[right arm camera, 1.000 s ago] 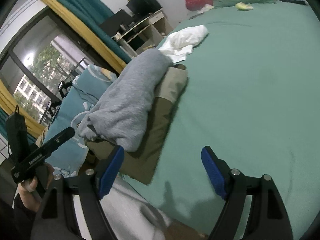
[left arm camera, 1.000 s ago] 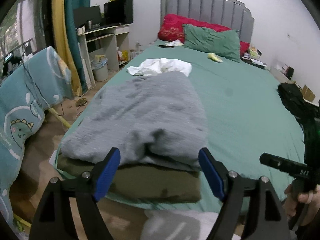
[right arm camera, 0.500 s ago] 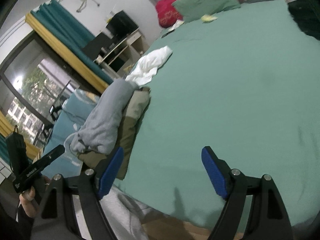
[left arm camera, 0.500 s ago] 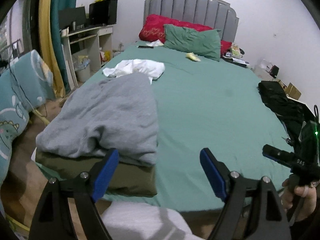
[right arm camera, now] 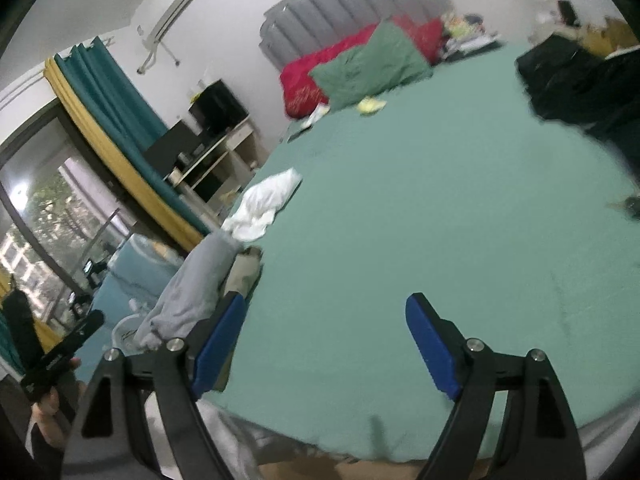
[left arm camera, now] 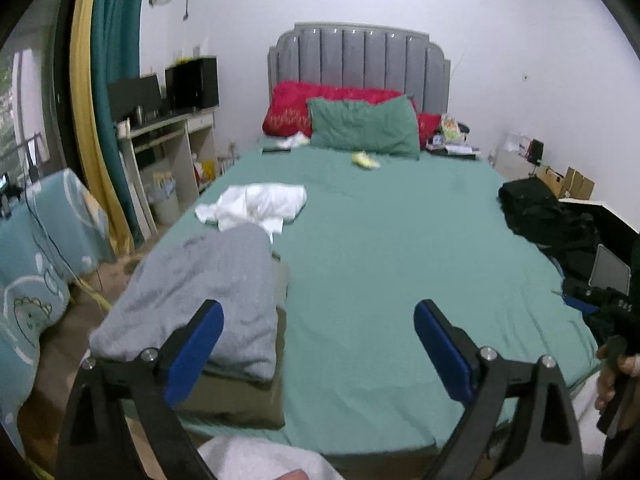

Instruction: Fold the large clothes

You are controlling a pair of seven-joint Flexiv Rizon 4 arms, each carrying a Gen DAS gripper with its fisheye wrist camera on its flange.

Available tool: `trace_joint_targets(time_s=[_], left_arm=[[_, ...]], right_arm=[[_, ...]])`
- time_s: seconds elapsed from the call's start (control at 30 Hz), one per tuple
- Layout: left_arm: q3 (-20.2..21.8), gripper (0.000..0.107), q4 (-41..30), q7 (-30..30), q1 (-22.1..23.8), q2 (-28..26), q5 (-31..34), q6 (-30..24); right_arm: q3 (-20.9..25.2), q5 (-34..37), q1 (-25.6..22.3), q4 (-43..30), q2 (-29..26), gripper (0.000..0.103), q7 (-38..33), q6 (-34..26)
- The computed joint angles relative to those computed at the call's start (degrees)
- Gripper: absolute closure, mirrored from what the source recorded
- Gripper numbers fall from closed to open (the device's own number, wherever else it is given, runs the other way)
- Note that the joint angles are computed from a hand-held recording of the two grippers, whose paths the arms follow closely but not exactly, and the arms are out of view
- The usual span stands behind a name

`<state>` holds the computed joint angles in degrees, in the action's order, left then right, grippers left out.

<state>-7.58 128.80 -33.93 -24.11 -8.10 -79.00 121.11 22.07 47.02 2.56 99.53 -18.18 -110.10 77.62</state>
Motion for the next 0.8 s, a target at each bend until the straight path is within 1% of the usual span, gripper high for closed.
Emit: trace_joint_targets(time_s=[0.07, 0.2, 0.27, 0.33, 0.4, 0.47, 0.5, 0.57, 0.6, 0.67, 0.73, 0.8], left_arm=[[-0.23, 0.006, -0.21, -0.56, -0.52, 0.14, 1.40, 1.80], [-0.80, 0.005, -1.02, -1.11, -1.81, 0.82, 2.99, 4.45], [-1.15, 0.004, -1.23, -1.14, -2.60, 1.39, 3.23, 6.20], [-1.55, 0.004, -2.02, -0.51, -3.24, 1.70, 2.97, 8.03], [-1.64, 0.004, -2.00, -1.87, -3.66, 2.67, 4.87, 9.48], [-1.40, 0.004, -1.29, -3.73, -3.61, 4.15, 7.64, 9.14], [-1.28, 0.004, -0.84, -5.15, -3.56, 5.01, 9.12, 8.93], [-0.46, 0.004, 0.98, -11.62, -2.74, 6.46, 15.70, 8.70], [-0.15, 0.004, 1.60, -14.70, -2.25, 6.94, 18.58, 8.97], [0.03, 0.004, 2.27, -18.33, -1.45, 7.53, 21.62, 9.63], [-0.21, 0.004, 2.63, -20.20, -1.09, 7.78, 22.76, 10.66], [0.03, 0.004, 3.33, -22.79, -0.45, 8.00, 25.22, 11.64]], right_arm=[[-0.64, -0.76, -0.32, 1.37, 2.34, 0.017, -0.19, 0.77], [-2.35, -2.28, 0.12, 3.82, 6.63, 0.006, -1.01, 3.21], [-3.98, -4.79, 1.37, 5.44, 8.99, 0.003, 0.22, 4.97], [-4.69, -5.46, 1.88, 6.35, 10.97, 0.001, -0.24, 6.46], [-5.42, -5.77, 2.64, 7.18, 13.01, 0.001, -1.01, 7.87], [-6.61, -8.00, 4.17, 8.55, 15.05, 0.001, -0.05, 9.84], [-7.26, -8.91, 4.82, 9.08, 15.90, 0.001, 0.55, 10.25], [-8.06, -6.34, 5.80, 9.07, 18.23, 0.001, -2.50, 10.31], [-8.55, -6.44, 6.53, 9.48, 19.07, 0.001, -2.84, 10.77], [-9.08, -9.63, 7.82, 11.16, 20.47, 0.001, -1.34, 13.71], [-9.27, -13.89, 8.48, 12.97, 21.15, 0.001, 1.96, 16.84], [-9.22, -18.49, 8.51, 14.54, 21.45, 0.001, 5.95, 19.31]])
